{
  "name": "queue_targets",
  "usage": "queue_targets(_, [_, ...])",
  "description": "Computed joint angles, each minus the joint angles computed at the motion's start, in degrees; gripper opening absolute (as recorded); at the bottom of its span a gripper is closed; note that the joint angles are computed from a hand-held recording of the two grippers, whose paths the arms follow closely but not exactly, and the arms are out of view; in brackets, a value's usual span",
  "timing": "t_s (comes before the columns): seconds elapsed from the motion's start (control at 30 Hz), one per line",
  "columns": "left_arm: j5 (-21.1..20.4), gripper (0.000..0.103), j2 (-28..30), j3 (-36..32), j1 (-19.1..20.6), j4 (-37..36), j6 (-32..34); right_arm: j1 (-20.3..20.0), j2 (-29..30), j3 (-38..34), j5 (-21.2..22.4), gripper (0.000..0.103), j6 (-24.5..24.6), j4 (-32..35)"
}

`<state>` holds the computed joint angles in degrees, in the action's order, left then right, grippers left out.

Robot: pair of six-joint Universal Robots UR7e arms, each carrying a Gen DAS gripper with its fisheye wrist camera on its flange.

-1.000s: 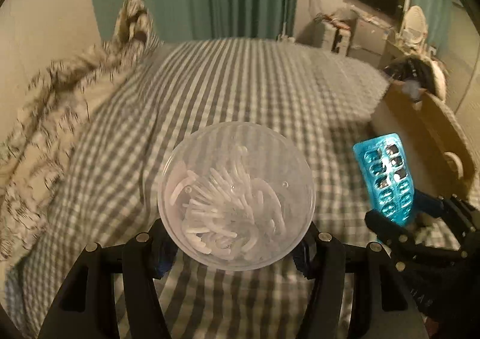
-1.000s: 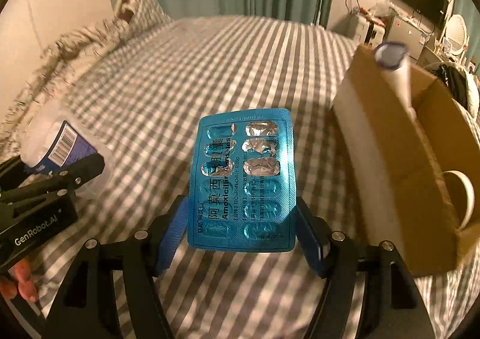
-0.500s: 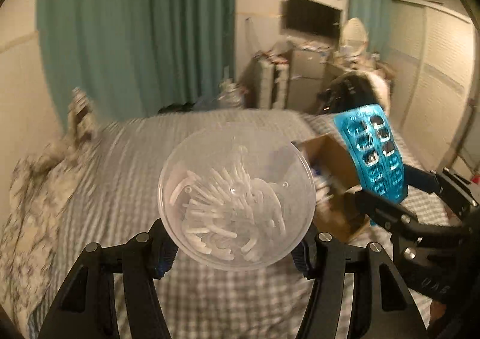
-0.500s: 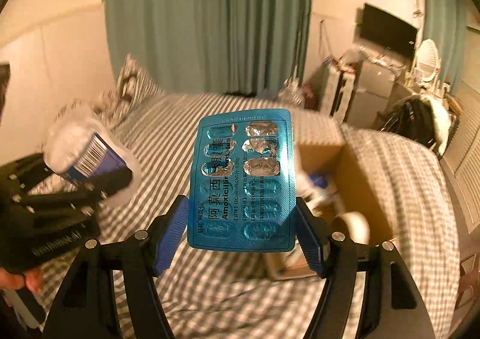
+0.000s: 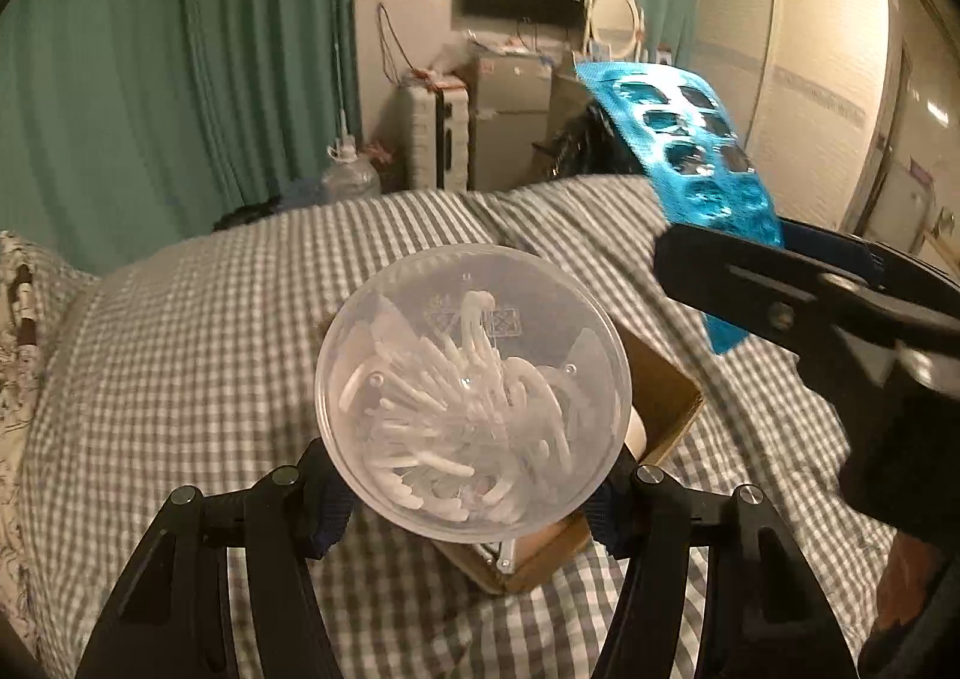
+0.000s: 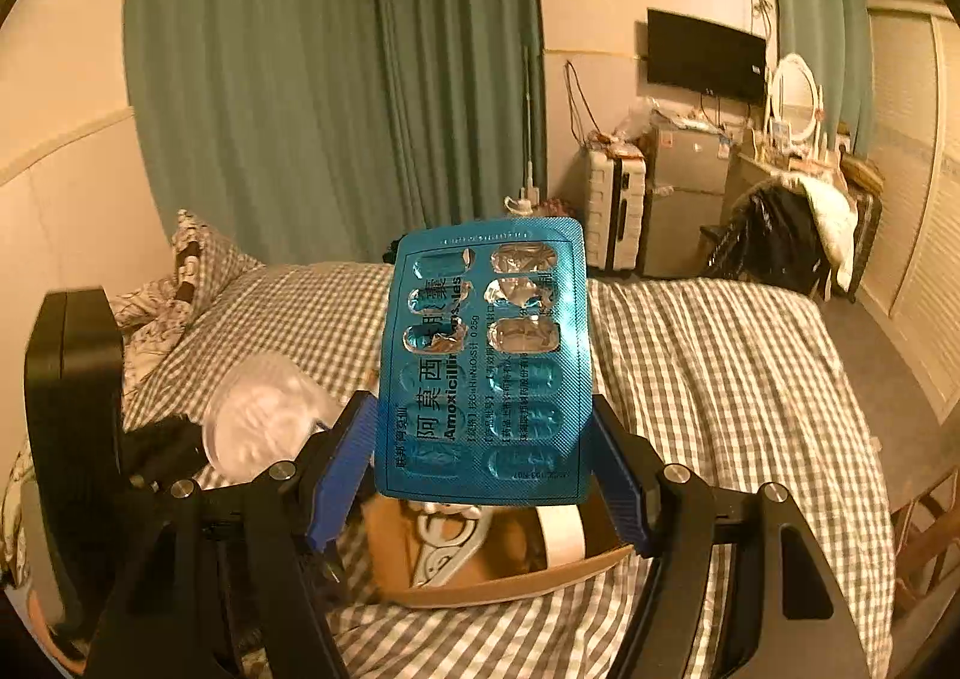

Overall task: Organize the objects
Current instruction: 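Carry the tub and blister pack into the cardboard box and open both tools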

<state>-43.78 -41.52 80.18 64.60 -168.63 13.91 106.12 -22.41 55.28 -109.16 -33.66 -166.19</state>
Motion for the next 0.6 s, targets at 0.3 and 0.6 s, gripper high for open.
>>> queue_targets(0.3, [-1.5, 0.063, 6.4, -9.4, 3.3, 5.7, -0.3, -3.8, 7.0, -10.2, 0.1, 0.069, 2.9, 6.1])
queue_targets(0.6, [-2.3, 0.088, 5.7, -8.4, 3.2, 4.5, -0.4, -4.6, 6.7, -8.9, 2.2, 0.081, 4.1, 3.8])
